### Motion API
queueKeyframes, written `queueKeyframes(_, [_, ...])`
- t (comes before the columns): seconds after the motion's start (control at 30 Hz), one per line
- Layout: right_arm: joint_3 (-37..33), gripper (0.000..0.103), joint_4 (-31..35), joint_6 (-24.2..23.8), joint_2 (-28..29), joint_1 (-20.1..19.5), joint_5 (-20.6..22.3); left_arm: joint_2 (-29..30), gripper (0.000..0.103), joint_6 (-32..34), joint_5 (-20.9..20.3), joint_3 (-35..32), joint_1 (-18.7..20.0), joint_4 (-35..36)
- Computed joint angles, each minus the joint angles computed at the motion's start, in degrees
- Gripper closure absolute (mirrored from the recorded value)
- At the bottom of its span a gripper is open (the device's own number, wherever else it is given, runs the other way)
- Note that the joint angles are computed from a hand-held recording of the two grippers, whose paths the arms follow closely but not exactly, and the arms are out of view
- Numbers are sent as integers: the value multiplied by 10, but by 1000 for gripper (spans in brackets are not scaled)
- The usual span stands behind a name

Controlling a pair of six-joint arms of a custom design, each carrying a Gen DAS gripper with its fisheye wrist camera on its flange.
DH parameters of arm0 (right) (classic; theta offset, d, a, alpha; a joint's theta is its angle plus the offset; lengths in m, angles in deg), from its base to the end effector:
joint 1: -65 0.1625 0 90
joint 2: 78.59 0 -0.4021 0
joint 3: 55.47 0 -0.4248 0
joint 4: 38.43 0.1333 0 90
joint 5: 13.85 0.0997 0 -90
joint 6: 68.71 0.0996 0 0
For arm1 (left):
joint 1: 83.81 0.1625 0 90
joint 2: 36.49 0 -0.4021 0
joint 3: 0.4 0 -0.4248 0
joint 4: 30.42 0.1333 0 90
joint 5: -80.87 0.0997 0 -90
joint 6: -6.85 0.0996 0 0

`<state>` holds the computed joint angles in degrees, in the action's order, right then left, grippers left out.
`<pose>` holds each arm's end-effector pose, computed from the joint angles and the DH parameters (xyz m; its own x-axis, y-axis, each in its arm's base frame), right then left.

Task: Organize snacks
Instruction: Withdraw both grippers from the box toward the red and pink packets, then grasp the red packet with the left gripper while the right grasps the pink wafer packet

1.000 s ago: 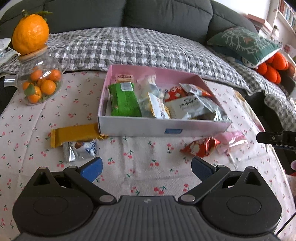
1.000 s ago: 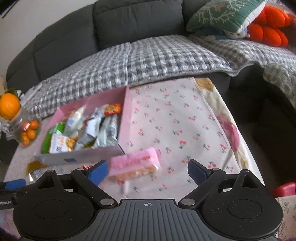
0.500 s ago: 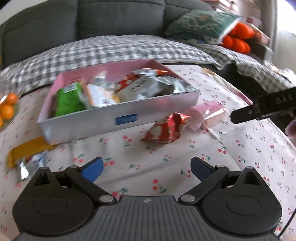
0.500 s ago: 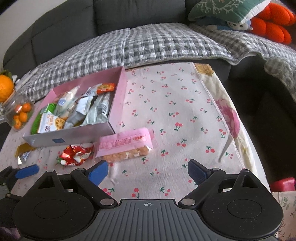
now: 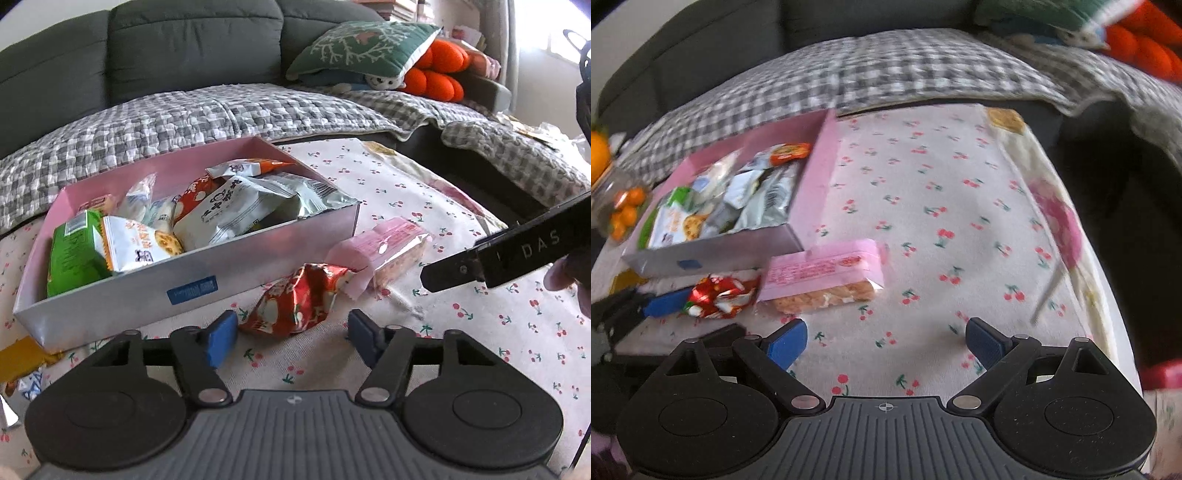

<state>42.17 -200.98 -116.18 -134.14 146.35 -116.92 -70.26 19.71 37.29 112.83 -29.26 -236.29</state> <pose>0.0076 -0.6868 0.1762 -0.7349 -0.4523 0.5053 -0.6093 0.7675 -0.1990 -0.1417 -0.5533 -0.0277 -0.6867 0.1942 -0.7005 0.6356 0.6281 -0.4489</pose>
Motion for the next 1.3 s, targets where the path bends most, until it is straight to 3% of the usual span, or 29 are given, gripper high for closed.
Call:
queueKeyframes(0.1, [-4,8,0,-53,6,-1,6,-1,67,3,2,-1,0,2])
queueKeyframes(0.2, [-8,8,-22,-103,20,0,0,-11,74,-20,-3,3,2,10])
queueKeyframes(0.27, [-10,8,-46,-123,30,0,2,-15,75,-32,-1,4,2,16])
queueKeyframes(0.43, [-34,8,-61,-105,53,8,-9,-24,71,-44,-10,10,4,30])
queueKeyframes(0.57, [-27,8,-84,-156,56,9,-2,-25,41,-36,-19,12,5,19])
queueKeyframes(0.6, [-24,7,-95,-172,58,10,-1,-22,40,-31,-17,10,5,11])
queueKeyframes(0.73, [-17,5,-117,-204,60,11,5,-19,43,-24,-25,1,6,10])
queueKeyframes(0.8, [-13,5,-115,-215,57,10,10,-18,55,-17,-33,-4,7,16])
queueKeyframes(0.83, [-12,5,-104,-215,54,10,14,-19,62,-14,-37,-6,8,21])
queueKeyframes(0.87, [-12,5,-83,-213,48,9,18,-19,76,-13,-36,-7,8,24])
queueKeyframes(0.97, [-14,5,-42,-195,38,10,19,-19,77,-13,-29,-4,4,26])
queueKeyframes(1.13, [-16,5,28,-126,21,14,31,-33,78,-35,-10,10,-2,39])
queueKeyframes(1.3, [-17,4,97,-110,12,24,35,-57,78,-47,-3,37,-6,49])
